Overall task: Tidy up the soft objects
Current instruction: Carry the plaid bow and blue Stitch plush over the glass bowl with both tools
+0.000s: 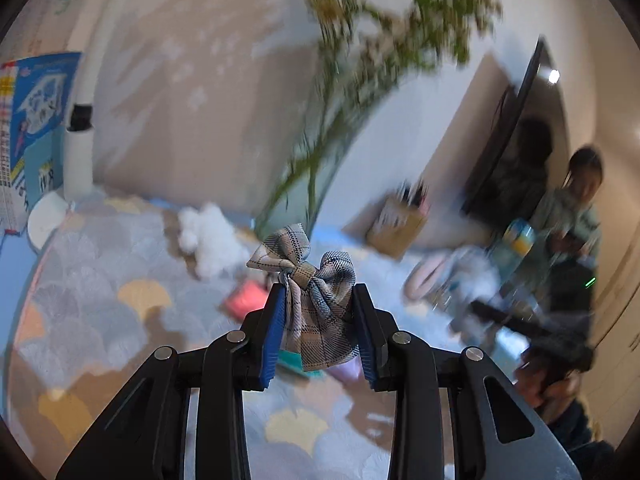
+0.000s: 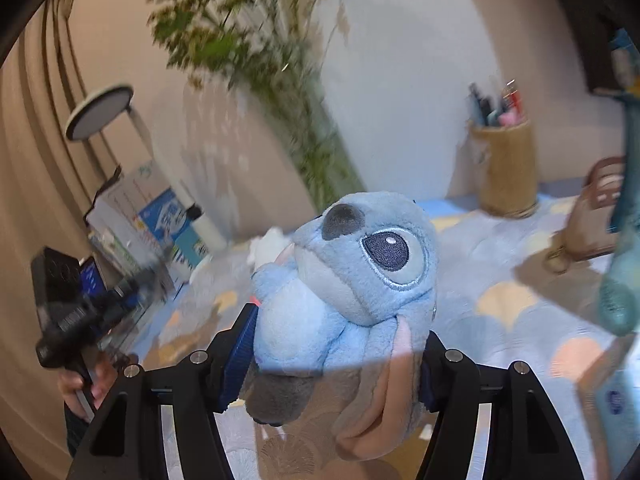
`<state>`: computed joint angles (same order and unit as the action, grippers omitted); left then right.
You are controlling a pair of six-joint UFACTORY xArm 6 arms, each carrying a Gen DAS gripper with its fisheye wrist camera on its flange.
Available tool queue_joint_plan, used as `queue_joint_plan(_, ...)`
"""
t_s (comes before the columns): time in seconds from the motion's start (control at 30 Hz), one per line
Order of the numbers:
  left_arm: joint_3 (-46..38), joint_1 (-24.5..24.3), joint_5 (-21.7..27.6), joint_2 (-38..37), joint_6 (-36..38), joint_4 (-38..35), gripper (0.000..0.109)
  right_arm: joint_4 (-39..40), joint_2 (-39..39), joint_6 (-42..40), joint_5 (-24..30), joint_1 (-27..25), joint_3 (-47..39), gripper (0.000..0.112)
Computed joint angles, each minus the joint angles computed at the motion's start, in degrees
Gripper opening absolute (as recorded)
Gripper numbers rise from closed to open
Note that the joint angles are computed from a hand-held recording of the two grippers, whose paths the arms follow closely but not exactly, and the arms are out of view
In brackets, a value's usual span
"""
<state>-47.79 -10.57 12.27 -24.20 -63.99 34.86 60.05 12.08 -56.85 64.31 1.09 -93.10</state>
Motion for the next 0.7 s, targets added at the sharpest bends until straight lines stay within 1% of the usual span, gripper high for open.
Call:
queue_joint_plan(0.03,-1.7,-1.5,2.5,1.1,-0.9,1.7,0.030,0.1,-0.2,0.3,0.4,-0.6,-0.1,0.065)
queue_joint_plan(0.07,-2.5,-2.5,2.9,1.7,-0.7,2.4,0.030,0.2,-0.5,0.7,1.2,-1.6,-0.2,0.065)
queue_joint_plan(0.13,-3.5,-4.7,1.5,2.9,4.1,-0.2,0.030,0.6,-1.2,0.8,3.2,-3.7,0.3,0.065)
queue_joint_plan(0.17,-4.6,-6.3,2.0,3.6,6.0,-0.6,0.030,0.7,-1.7,0.7,4.5,-5.1,0.7,0.065)
queue_joint_plan(0.23,-7.3,-9.2,4.6,5.0,7.7,-0.1,0.030,0.5,-3.0,0.3,6.0,-7.1,1.9,0.065)
queue_joint_plan(0.27,-8.8,-10.8,5.5,5.9,9.1,-0.7,0.030,0.5,-4.0,-0.4,6.6,-8.4,3.2,0.065)
queue_joint_plan(0.4,-15.5,-16.6,7.5,11.6,17.3,-7.3,0.030,1.6,-7.9,-3.2,8.4,-12.8,8.0,0.065)
queue_joint_plan(0.43,-18.5,-18.6,8.7,14.0,19.6,-8.4,0.030,2.8,-9.7,-4.6,7.6,-13.9,10.1,0.065)
queue_joint_plan(0.5,-22.9,-21.3,10.5,17.6,22.6,-9.5,0.030,6.7,-13.9,-9.4,4.0,-16.2,14.9,0.065)
queue_joint_plan(0.53,-26.0,-23.0,11.2,20.2,25.6,-11.2,0.030,8.5,-15.5,-11.5,3.3,-17.2,16.6,0.065)
queue_joint_plan(0.6,-30.6,-25.2,12.3,24.0,30.2,-13.8,0.030,11.2,-17.5,-14.2,3.9,-19.4,18.3,0.066)
queue_joint_plan(0.63,-33.5,-26.5,13.1,26.2,32.6,-15.0,0.030,12.6,-18.5,-15.5,5.0,-21.3,19.0,0.066)
queue_joint_plan(0.67,-36.7,-27.8,14.3,28.5,34.1,-14.9,0.030,13.2,-19.1,-16.1,5.4,-22.3,19.4,0.066)
queue_joint_plan(0.7,-39.1,-28.5,15.3,30.2,33.7,-13.2,0.030,13.5,-19.7,-16.4,5.1,-23.1,19.8,0.066)
